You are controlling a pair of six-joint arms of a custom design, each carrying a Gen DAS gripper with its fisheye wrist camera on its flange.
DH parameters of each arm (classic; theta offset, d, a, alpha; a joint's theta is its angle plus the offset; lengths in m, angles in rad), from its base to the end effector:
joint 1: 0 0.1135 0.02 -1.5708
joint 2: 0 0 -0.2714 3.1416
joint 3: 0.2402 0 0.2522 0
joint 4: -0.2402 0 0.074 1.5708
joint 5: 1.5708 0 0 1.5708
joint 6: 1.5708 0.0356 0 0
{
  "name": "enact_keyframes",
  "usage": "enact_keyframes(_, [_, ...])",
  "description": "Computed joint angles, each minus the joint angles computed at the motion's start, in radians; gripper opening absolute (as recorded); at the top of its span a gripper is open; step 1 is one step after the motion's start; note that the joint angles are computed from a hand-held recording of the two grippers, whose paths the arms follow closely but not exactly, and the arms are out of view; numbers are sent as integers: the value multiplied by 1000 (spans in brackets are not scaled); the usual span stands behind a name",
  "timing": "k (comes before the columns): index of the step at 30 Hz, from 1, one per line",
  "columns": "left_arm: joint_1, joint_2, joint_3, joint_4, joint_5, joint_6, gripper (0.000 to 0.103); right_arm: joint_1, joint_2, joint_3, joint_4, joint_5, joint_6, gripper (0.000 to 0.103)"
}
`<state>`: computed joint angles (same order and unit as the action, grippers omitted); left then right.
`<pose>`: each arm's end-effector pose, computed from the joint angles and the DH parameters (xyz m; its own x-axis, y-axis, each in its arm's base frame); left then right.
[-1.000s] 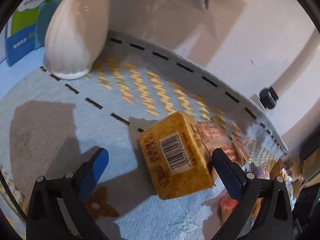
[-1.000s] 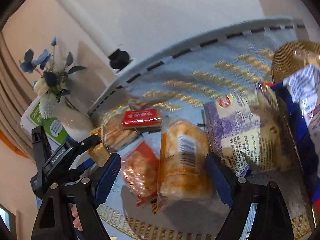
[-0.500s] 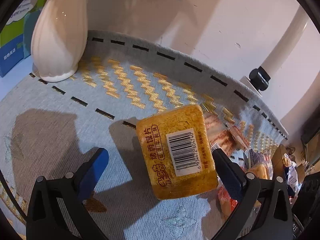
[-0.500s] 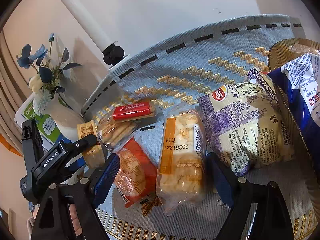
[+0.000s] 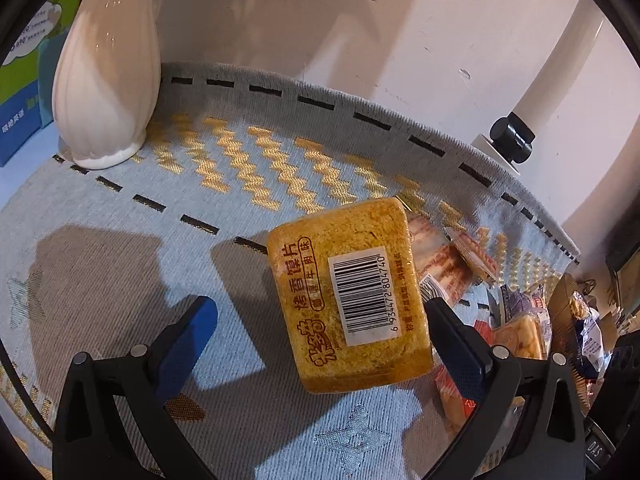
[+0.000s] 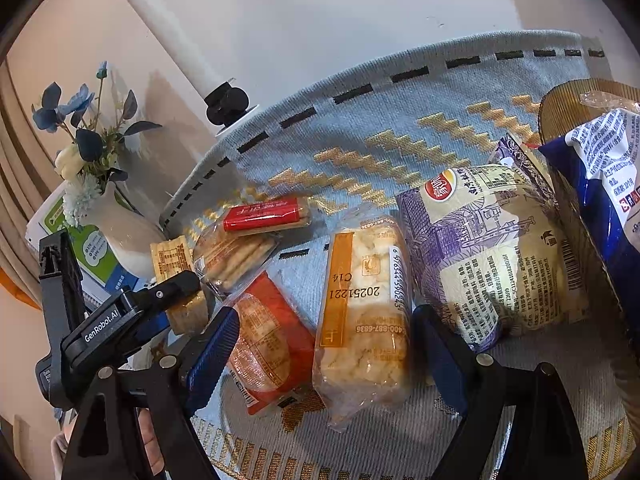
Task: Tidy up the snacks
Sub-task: 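Move both open tools back over the remaining snacks on the table, then grasp the stacked bread slices with the left tool while the right tool grasps the orange-labelled cracker pack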
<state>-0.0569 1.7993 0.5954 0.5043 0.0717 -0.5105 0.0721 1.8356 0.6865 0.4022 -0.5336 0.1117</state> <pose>0.3085 -0.0201 0.1002 -0.6154 -0.4531 -0.6450 -0.2169 0.8840 -0.4141 0.3207 0.0413 0.1054 -0.7218 0.0441 -0.6907 -0.3560 0.8321 0.4252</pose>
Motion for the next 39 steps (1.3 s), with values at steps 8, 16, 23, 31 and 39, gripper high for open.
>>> enact_keyframes(8, [-3,-1,3,-5,-3,-3,103,-1,1,0,3,-6,3,87])
enact_keyframes(16, [-1,-4,3,-10,-2,-3,103,-7,-2,-3,4,-10,3,87])
enact_keyframes(23, [0,-7,1,-13,-2,-4,103,-6,-2,-5,6,-9,4,87])
enact_keyframes(31, [0,-9,2,-17,-3,-3,103,-13,-2,-5,6,-13,5,87])
enact_keyframes(39, [1,-14,0,-20,0,-4,103,-24,-9,-16,7,-13,13,86])
